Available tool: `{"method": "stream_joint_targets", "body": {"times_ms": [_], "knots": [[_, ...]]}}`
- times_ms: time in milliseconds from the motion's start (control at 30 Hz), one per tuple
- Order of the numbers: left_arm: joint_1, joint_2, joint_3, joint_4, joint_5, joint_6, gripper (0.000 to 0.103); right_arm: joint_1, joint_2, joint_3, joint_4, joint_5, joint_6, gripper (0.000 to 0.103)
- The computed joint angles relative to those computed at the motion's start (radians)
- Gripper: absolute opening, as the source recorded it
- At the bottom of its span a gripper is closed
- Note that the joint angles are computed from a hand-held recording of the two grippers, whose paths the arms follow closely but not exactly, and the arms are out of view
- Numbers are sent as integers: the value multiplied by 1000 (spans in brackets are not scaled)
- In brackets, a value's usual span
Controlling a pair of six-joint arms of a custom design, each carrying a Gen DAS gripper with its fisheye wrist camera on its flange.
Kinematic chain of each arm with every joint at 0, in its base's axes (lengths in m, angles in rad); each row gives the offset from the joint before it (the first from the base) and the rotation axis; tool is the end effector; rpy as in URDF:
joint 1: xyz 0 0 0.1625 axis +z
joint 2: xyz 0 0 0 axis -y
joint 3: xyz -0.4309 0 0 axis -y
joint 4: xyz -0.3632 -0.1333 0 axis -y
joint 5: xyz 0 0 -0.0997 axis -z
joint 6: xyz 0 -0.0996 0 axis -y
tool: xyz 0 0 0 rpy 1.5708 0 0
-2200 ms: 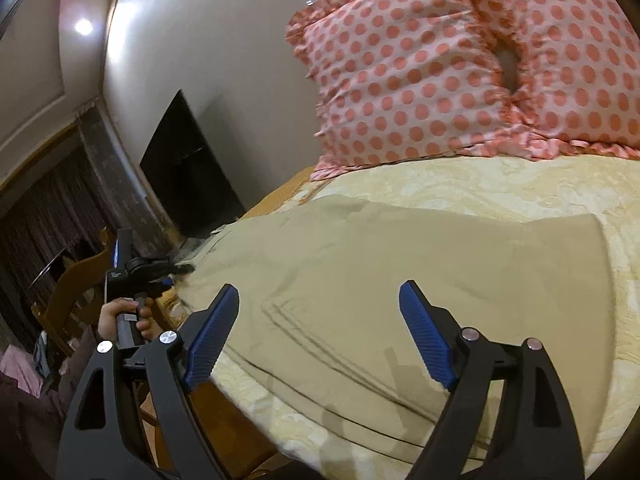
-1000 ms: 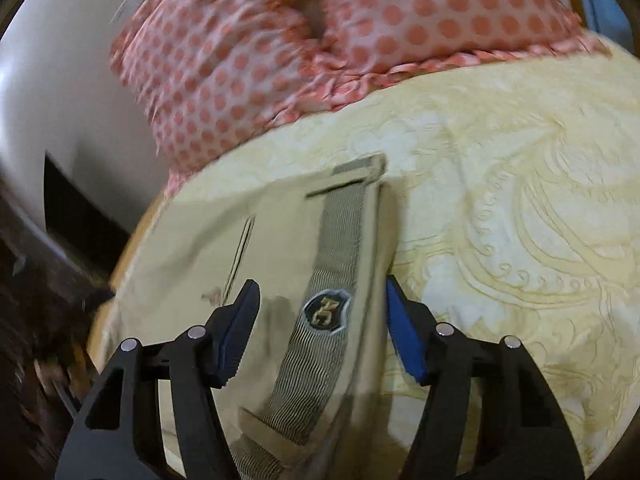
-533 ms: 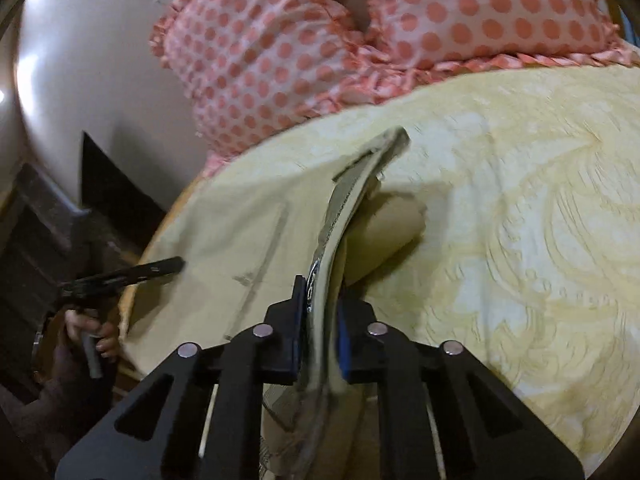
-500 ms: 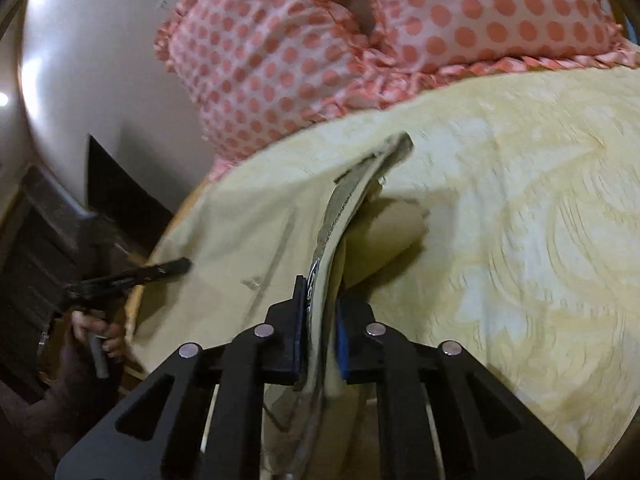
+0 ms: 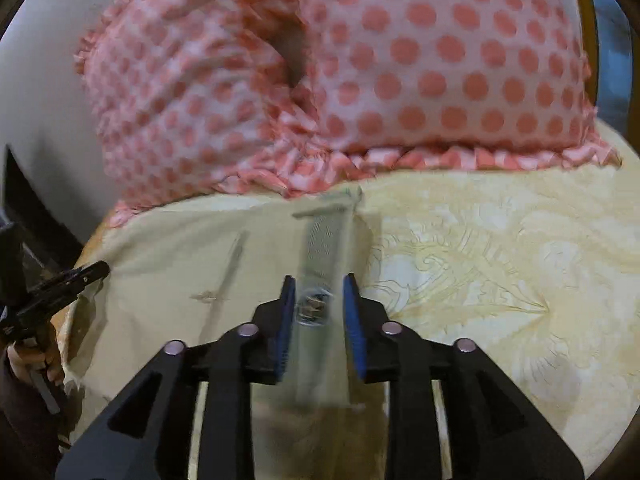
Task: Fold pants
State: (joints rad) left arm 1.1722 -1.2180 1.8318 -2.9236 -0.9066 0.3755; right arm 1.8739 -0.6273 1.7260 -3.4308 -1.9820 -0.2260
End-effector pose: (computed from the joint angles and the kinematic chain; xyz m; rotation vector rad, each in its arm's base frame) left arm -0.0427 -0.6030 0.3669 0.5938 2.2849 -0.9155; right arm 0.2830 -0.5917 0.0946 0.4658 -2.5413 1.0503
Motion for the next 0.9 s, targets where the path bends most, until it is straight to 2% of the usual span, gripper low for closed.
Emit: {"method": "stream_joint_targets", "body": {"times_ms": [33, 67, 133, 200, 267, 333, 367, 400, 433, 467, 533, 633, 700, 767, 800, 900], "knots": [[-3, -29, 34, -19, -31, 3, 50, 4, -9, 39, -49, 31, -24, 59], [-5, -57, 59, -5, -69, -14, 53, 7, -15, 63, -70, 55, -38, 61], [2, -99, 84, 94, -166, -72, 56, 10, -23, 87, -35, 102, -44, 61], [9, -77, 63, 228, -182, -131, 57, 13, -10, 59, 94, 81, -12, 64], [10, -30, 53, 251, -105, -156, 53, 17, 24, 11, 171, 5, 3, 65], [-15, -45, 101, 186, -45, -142, 53, 46, 37, 5, 157, -93, 35, 69], [-30, -72, 129, 181, -32, -155, 62, 71, 39, 22, 127, -151, 49, 71], [-45, -111, 172, 155, -28, -166, 69, 89, 41, 50, 69, -167, 36, 87], [-61, -145, 214, 122, -13, -169, 86, 111, 46, 100, -30, -169, 15, 102], [-81, -181, 270, 72, 19, -165, 97, 125, 52, 142, -111, -168, -1, 102], [-120, -237, 359, 28, 112, -196, 101, 148, 73, 190, -193, -178, -19, 102], [-150, -289, 463, 18, 219, -268, 101, 195, 166, 185, -287, -329, -18, 102], [-158, -303, 507, 31, 270, -301, 101, 206, 199, 175, -315, -357, -14, 102], [-158, -303, 530, 27, 282, -308, 101, 208, 208, 186, -321, -357, 23, 102], [-154, -309, 545, -19, 271, -297, 101, 206, 210, 182, -297, -365, 56, 102], [-143, -308, 560, -88, 253, -271, 101, 227, 255, 157, -355, -429, 24, 102]]}}
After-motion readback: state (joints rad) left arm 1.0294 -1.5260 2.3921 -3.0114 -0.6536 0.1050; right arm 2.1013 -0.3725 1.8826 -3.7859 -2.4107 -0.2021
